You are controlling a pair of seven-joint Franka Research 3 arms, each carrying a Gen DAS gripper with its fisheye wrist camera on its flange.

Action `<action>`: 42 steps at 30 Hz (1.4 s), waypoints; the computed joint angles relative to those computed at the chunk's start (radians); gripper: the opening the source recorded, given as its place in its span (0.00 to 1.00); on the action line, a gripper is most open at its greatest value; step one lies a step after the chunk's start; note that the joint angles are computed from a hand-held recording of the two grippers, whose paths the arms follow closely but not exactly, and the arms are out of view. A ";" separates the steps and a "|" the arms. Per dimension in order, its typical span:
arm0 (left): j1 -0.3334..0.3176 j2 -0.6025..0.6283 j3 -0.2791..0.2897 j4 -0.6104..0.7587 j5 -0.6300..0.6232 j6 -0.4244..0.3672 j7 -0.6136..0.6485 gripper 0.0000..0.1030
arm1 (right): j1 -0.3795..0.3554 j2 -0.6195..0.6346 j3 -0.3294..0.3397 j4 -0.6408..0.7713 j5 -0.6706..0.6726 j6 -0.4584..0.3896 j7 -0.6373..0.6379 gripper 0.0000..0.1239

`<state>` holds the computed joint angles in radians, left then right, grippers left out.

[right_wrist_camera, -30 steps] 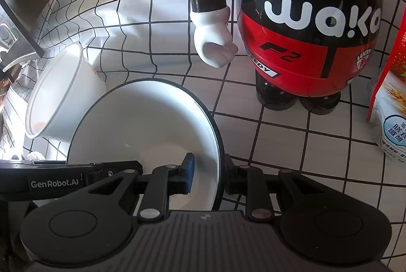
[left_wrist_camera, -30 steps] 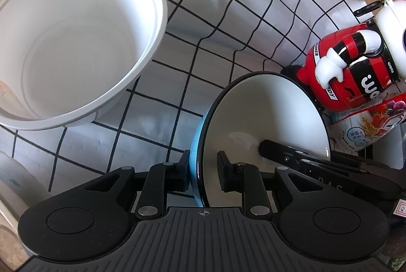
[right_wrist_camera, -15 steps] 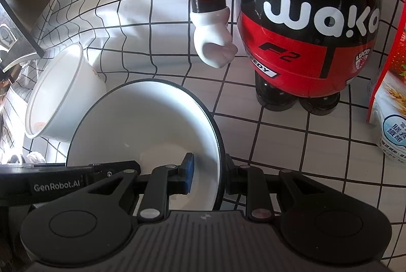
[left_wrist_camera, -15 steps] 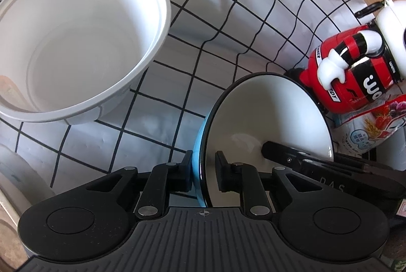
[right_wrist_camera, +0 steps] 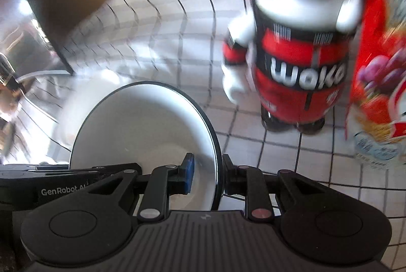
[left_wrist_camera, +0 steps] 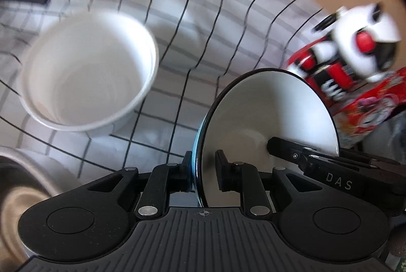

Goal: Organize plates and bowls
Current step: 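Carry the blue bowl and lower it onto the yellow-rimmed plate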

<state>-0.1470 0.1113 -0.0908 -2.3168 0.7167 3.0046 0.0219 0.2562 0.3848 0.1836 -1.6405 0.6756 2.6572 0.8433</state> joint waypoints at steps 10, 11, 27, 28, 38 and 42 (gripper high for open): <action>0.014 -0.262 -0.094 -0.118 -0.107 -0.057 0.122 0.21 | 0.014 -0.320 0.000 -0.305 0.320 0.129 -0.256 0.18; 0.013 -0.273 -0.104 -0.126 -0.125 -0.057 0.143 0.21 | 0.026 -0.341 -0.012 -0.327 0.332 0.141 -0.263 0.18; -0.182 -0.185 -0.087 -0.179 -0.734 0.033 0.682 0.21 | 0.084 -0.447 -0.120 -0.587 0.254 0.190 -0.167 0.18; -0.181 -0.178 -0.093 -0.179 -0.752 0.026 0.695 0.21 | 0.083 -0.435 -0.120 -0.587 0.255 0.183 -0.164 0.18; -0.150 -0.126 -0.135 -0.171 -0.897 -0.032 0.801 0.20 | 0.061 -0.375 -0.100 -0.586 0.218 0.144 -0.099 0.18; -0.142 -0.112 -0.145 -0.162 -0.915 -0.030 0.820 0.20 | 0.050 -0.358 -0.099 -0.576 0.196 0.126 -0.068 0.18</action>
<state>-0.2887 -0.0003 -0.2362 -2.4786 -0.1983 2.9741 0.8419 0.3064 0.0265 0.0848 -2.2162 0.8718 2.7834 0.7757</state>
